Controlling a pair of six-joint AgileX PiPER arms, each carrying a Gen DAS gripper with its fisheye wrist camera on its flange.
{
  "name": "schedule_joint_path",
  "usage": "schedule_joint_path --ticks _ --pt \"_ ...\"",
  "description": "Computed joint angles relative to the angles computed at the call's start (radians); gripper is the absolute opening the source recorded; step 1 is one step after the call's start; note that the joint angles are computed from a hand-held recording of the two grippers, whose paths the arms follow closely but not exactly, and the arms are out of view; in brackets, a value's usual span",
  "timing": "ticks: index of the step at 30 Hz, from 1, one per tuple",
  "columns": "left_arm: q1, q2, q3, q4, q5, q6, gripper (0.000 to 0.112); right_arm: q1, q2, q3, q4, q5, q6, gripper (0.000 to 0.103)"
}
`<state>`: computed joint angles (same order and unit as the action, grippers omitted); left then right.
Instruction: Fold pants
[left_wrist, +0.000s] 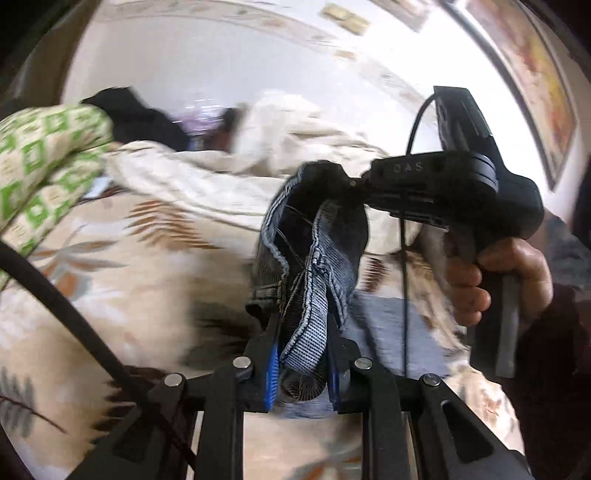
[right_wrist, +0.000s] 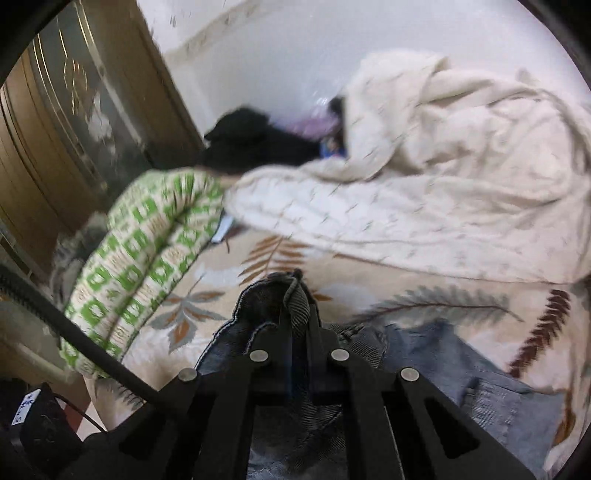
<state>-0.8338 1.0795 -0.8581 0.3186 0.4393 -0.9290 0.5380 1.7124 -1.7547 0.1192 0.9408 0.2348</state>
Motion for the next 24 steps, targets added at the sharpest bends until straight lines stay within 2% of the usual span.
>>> schedule_joint_path --ticks 1,6,11,15,18,24 --pt "-0.029 0.018 -0.02 0.027 0.002 -0.033 0.021 -0.026 -0.05 0.048 0.016 -0.013 -0.02 0.004" --pt "-0.139 0.182 -0.197 -0.027 -0.01 0.016 0.021 -0.226 -0.244 0.236 0.177 -0.028 -0.198 0.004" --pt "-0.231 0.432 -0.481 -0.078 0.06 0.087 0.021 -0.578 -0.363 0.415 0.477 0.01 -0.517 0.004" --pt "-0.309 0.632 -0.696 -0.079 0.139 0.083 0.021 -0.842 -0.363 0.53 0.7 0.077 -0.759 0.004" --pt "-0.34 0.753 -0.816 -0.083 0.197 0.102 0.021 -1.005 -0.333 0.602 0.807 0.134 -0.903 0.004" --pt "-0.386 0.937 -1.005 -0.039 0.324 0.085 0.022 -1.167 -0.186 0.678 0.876 0.196 -1.065 0.004"
